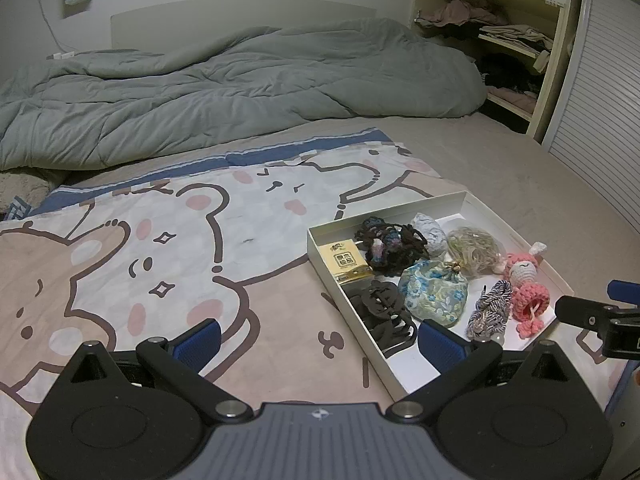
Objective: Organize objects
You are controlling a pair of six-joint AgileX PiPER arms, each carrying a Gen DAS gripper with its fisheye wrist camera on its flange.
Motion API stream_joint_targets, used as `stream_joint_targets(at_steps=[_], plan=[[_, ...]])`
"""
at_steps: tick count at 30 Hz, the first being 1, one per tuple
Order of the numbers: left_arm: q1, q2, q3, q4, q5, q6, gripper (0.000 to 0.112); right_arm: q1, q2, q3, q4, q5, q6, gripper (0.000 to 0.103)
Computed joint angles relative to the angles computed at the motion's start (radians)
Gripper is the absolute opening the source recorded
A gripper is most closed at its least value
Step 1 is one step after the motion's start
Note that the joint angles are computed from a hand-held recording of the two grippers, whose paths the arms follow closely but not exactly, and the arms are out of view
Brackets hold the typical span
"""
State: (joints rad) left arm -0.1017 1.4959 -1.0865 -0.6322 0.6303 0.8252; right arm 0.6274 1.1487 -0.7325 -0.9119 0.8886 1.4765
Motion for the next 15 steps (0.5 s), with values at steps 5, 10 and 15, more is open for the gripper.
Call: stream_joint_targets(at_steps=[5,10,15], plan=[[0.002,0.001,-0.001,-0.001,0.003,0.002,0.103,0.001,0.000,0.000,0.000,0.001,0.001,0.103],[0.002,0.003,-0.004,0.002,0.009,-0.001,0.103,-0.002,0.000,0.003,0.000,-0.004,0.001,0.103],[0.003,0.004,-0.004,0.004,0.008,-0.001,0.103,0.001,0.003,0.012,-0.004,-0.009,0.014,0.103]])
